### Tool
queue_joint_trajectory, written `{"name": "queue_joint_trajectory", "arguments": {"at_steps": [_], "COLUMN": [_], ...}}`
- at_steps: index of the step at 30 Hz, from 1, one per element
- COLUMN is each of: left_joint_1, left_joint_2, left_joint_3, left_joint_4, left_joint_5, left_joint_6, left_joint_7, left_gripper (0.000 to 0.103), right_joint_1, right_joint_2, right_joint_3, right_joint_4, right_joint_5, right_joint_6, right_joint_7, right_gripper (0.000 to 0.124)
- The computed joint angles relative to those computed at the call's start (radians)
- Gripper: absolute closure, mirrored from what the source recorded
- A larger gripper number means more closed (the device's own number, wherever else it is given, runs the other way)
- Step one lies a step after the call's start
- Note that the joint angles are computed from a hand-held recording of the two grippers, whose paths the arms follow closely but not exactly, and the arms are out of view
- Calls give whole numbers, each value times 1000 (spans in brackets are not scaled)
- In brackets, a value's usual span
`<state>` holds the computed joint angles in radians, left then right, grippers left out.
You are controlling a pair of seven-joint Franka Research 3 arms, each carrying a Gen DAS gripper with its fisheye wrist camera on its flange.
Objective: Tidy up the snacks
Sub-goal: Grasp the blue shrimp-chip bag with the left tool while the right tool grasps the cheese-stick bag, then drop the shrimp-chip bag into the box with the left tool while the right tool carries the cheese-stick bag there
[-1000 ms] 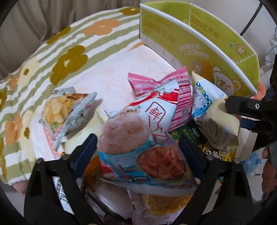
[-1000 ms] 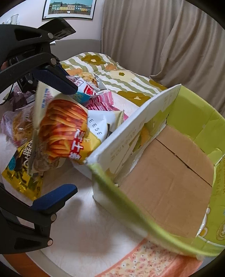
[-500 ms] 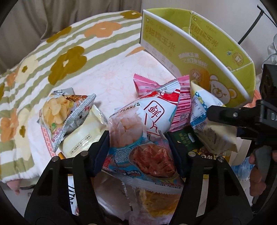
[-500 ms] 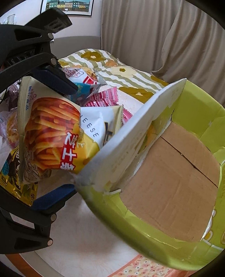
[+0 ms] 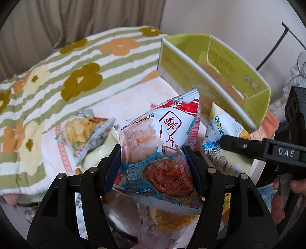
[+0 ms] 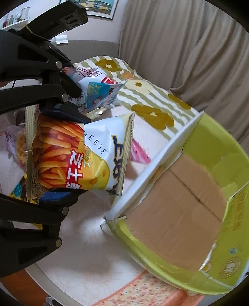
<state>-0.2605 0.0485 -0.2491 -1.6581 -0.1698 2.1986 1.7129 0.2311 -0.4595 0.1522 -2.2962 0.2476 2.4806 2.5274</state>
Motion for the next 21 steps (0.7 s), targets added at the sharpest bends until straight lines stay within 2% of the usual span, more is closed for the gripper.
{"name": "queue_joint_trajectory", "arguments": {"at_steps": [7,14,21], "left_joint_1": [5,-17,-100], "left_joint_2": [-30,3,118], "left_joint_3": [9,-4,-33], "left_joint_4": [41,143,316], "left_joint_5": [16,115,288], "left_joint_6": [17,35,17], "left_joint_7": [-80,-197,-402], "left_gripper": [43,43,43], "right_joint_1": [-3,-33,-48], "right_joint_2": [5,-7,-41], "right_joint_3": [13,3,-103], "right_joint_4": [100,177,182], "right_joint_5": [-74,-170,-108], "right_joint_6": [-22,-54,-82], "right_joint_7": [-81,-213,-467], "right_gripper": [69,69,70]}}
